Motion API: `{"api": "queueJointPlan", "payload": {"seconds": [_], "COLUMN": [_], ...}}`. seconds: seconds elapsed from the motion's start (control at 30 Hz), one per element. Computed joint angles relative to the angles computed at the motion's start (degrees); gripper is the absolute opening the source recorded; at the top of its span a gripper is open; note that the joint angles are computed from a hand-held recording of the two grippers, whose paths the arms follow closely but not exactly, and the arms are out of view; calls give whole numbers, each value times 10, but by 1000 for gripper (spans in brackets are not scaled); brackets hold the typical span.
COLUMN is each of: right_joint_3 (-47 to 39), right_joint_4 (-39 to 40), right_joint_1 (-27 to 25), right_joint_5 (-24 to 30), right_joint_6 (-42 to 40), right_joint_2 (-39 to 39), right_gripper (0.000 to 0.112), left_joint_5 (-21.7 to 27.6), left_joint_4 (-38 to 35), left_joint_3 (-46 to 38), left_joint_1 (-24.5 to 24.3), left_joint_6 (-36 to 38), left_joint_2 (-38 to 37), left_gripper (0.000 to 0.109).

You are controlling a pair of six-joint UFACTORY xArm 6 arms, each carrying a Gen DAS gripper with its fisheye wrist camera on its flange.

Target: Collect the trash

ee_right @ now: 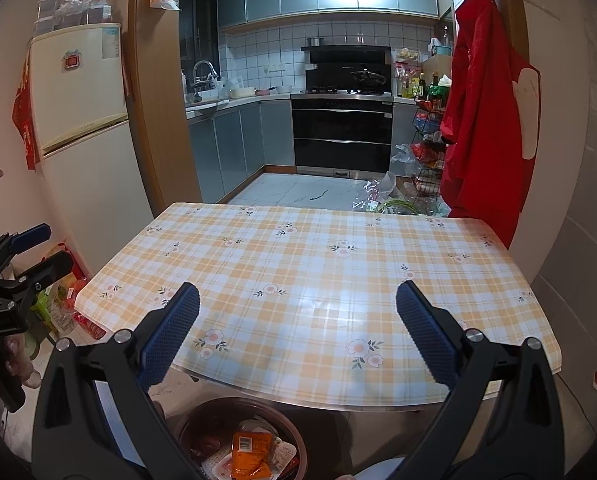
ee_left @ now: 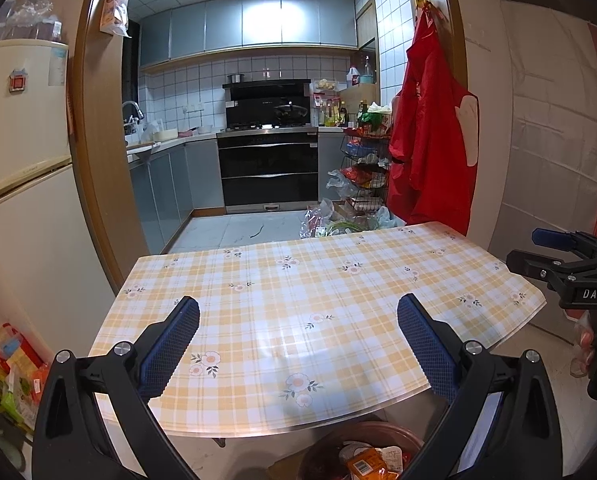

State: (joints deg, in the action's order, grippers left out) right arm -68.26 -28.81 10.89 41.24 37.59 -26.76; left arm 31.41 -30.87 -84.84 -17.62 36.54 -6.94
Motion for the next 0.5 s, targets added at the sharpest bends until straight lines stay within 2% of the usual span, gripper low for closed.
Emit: {"api": "queueJointPlan", "payload": {"seconds": [0.5], "right_joint_3": [2], "right_joint_4": [3], "right_joint_1": [-2], "right_joint_5": [3], "right_joint_6": [-2], "right_joint_2": [-2], "right_gripper": [97], "left_joint_5": [3], "left_joint_4": [0], "left_joint_3": [5], "left_joint_1": [4], "left_joint_6": [-4], "left_joint_2": [-4], "left_gripper": [97]}}
